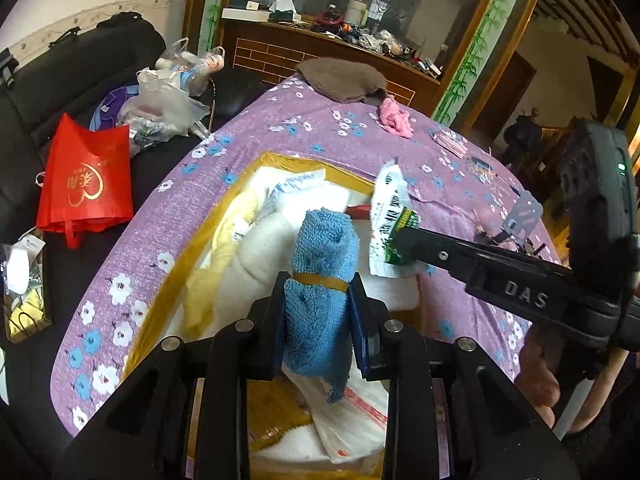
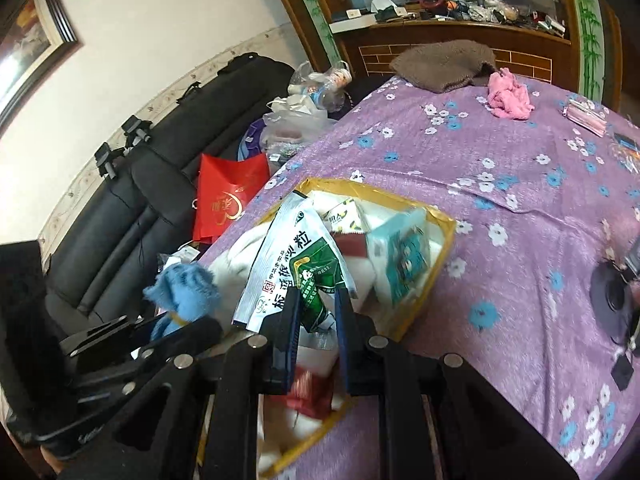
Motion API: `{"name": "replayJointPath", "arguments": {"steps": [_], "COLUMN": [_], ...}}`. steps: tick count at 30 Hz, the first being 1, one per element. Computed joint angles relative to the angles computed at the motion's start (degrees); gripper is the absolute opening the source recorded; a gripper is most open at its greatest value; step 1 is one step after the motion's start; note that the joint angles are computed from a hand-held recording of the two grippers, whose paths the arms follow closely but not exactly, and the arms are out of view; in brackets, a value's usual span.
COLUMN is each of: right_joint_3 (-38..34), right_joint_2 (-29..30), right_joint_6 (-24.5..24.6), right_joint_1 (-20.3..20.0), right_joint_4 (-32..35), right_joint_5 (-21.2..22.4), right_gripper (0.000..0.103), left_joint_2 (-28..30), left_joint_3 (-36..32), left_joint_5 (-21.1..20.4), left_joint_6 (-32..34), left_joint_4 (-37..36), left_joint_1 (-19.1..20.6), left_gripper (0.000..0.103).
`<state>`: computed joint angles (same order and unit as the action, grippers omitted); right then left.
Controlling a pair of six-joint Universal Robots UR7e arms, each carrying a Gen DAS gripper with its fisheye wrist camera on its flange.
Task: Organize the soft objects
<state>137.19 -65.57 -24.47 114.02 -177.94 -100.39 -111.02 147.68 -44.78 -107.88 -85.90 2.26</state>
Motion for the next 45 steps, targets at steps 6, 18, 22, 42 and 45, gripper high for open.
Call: {"name": "replayJointPath", "arguments": {"steps": [6, 18, 22, 42, 45], "right_joint_3": [-0.1, 10.4, 13.7, 19.0, 19.4], "right_joint_2": [1.1, -7.7, -12.1, -23.1, -23.4], "right_joint_6": [0.1, -2.2, -3.2, -4.9, -5.2], "right_joint_1": [-1.2, -1.3, -2.0, -9.3, -9.5], "right_joint_4": [-2.6, -12.1, -12.5, -6.6, -7.9], "right_joint_5": [2.9, 1.5, 0.9, 7.1, 6.9], "right_gripper": [0.023, 0.06, 0.06, 0.077, 0.079], "left_joint_2": [-8.9, 4.4, 9.8, 31.8, 32.7], "left_joint_3": [5.3, 0.4, -1.0, -12.4, -12.8], "left_joint_5": [3.1, -1.1, -4.4, -12.5, -12.1], "left_joint_6": [-0.7, -8.7, -11.1, -16.8, -16.3], "left_joint_4": [-2.5, 6.0, 5.4, 14.0, 14.0], "left_joint_1": [-4.9, -12.5, -13.6, -8.5, -7.5], "left_gripper": [0.053, 0.076, 0.076, 0.076, 0.076]}}
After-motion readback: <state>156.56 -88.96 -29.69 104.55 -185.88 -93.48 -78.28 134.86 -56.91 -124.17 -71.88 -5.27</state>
